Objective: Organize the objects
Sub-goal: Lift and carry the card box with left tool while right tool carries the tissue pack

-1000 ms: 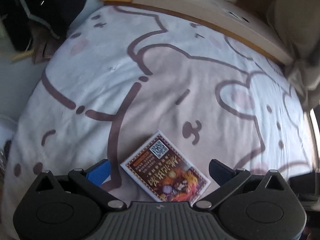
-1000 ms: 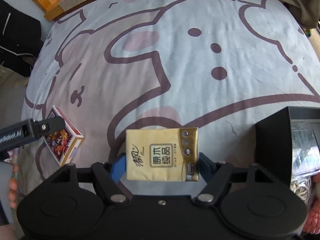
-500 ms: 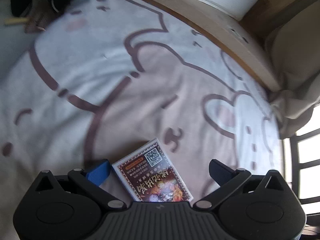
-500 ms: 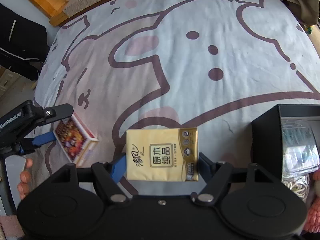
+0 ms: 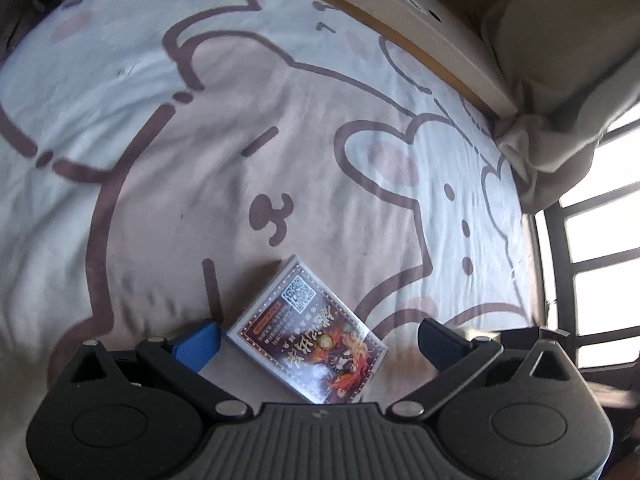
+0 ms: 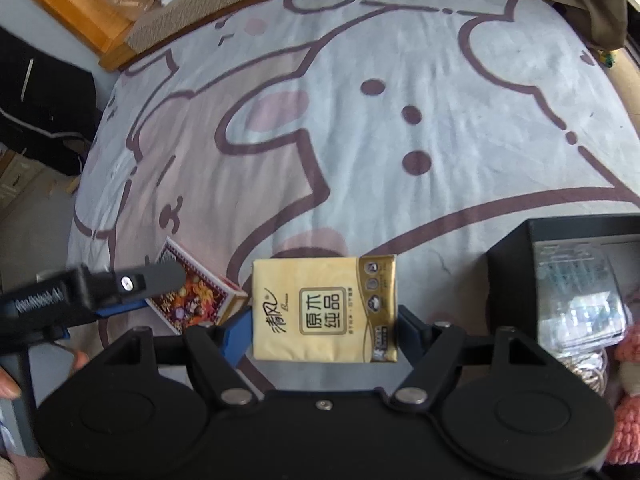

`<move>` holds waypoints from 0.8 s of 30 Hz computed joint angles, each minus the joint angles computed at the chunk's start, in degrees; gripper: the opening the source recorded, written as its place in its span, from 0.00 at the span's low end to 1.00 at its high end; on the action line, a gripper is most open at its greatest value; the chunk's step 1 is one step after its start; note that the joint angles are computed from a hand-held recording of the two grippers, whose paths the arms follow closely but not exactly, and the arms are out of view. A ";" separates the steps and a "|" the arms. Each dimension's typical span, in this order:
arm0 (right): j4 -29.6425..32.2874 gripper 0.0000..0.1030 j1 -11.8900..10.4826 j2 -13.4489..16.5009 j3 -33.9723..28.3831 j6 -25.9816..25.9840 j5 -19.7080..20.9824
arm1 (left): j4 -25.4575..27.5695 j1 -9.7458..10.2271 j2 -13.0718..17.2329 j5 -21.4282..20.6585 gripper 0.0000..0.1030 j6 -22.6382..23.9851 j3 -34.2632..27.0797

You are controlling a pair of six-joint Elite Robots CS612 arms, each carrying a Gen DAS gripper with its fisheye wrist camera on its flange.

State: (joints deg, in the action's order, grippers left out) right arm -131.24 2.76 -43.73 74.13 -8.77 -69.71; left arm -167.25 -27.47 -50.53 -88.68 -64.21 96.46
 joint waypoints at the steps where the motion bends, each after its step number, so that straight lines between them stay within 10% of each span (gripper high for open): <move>1: -0.49 0.72 -0.15 -0.11 0.11 0.40 0.34 | 2.66 -0.40 -0.26 1.84 1.00 1.90 -0.56; 7: -4.33 0.72 -0.87 -1.11 1.23 1.45 1.11 | 12.08 -2.14 -0.31 8.61 1.00 11.72 -3.17; 24: -4.41 0.72 -1.86 -1.19 1.06 1.51 2.09 | 16.00 -2.60 1.22 1.78 1.00 22.84 -6.56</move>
State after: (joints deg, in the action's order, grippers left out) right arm -135.65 0.90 -44.91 75.19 -7.26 -67.62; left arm -151.26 -30.07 -49.31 -86.90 -41.37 89.90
